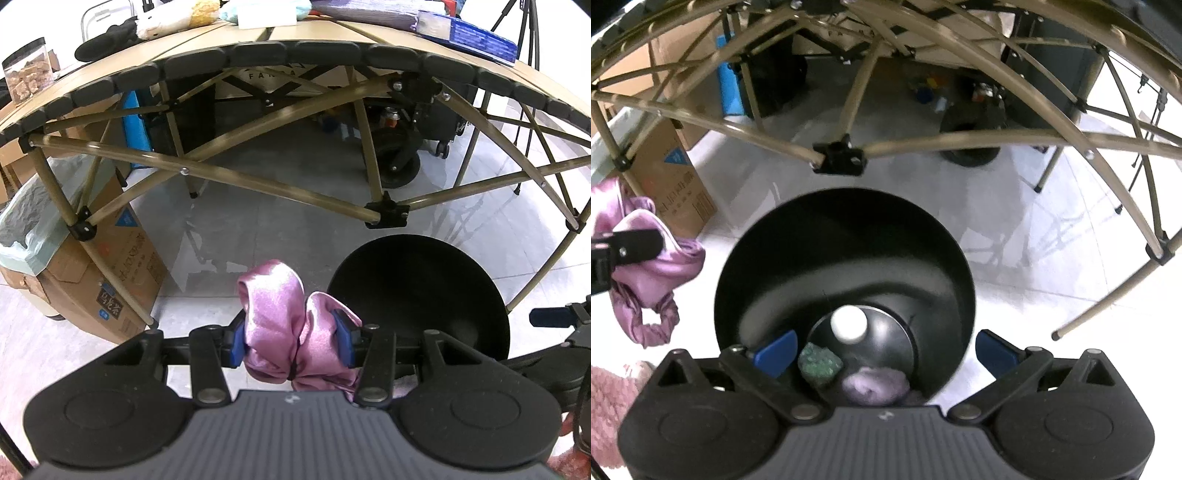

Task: Collect trash
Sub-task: 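Lower the pink satin bow into the bin and open the left tool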

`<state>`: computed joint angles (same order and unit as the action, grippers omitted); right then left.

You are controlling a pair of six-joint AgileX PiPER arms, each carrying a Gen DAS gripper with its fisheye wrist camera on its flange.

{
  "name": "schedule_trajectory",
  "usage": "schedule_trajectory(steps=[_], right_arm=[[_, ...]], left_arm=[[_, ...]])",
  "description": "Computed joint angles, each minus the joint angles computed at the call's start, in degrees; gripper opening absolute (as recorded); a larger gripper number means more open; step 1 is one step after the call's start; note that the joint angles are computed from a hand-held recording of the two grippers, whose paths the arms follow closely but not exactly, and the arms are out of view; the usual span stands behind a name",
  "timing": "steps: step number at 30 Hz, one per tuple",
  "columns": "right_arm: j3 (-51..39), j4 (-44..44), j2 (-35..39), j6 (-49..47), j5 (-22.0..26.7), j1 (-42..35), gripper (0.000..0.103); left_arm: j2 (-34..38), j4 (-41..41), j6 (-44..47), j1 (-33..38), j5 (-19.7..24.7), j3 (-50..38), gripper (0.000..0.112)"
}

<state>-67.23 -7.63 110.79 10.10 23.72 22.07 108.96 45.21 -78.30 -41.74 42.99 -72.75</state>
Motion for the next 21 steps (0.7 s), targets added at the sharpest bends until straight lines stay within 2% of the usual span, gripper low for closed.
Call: schedule_trajectory(steps=[6,21], right_arm=[[1.97,0.57,-2.46,0.70,1.93,-1.47,0.103],[7.78,2.47,-9.58,0.06,1.88,-7.32,0.103]], left_arm=[[0.05,-1.20,1.24,-1.09,-0.61,0.07,0.047],[1.56,-7.75,8.64,-5.85,-1.62,-2.70,0.047]])
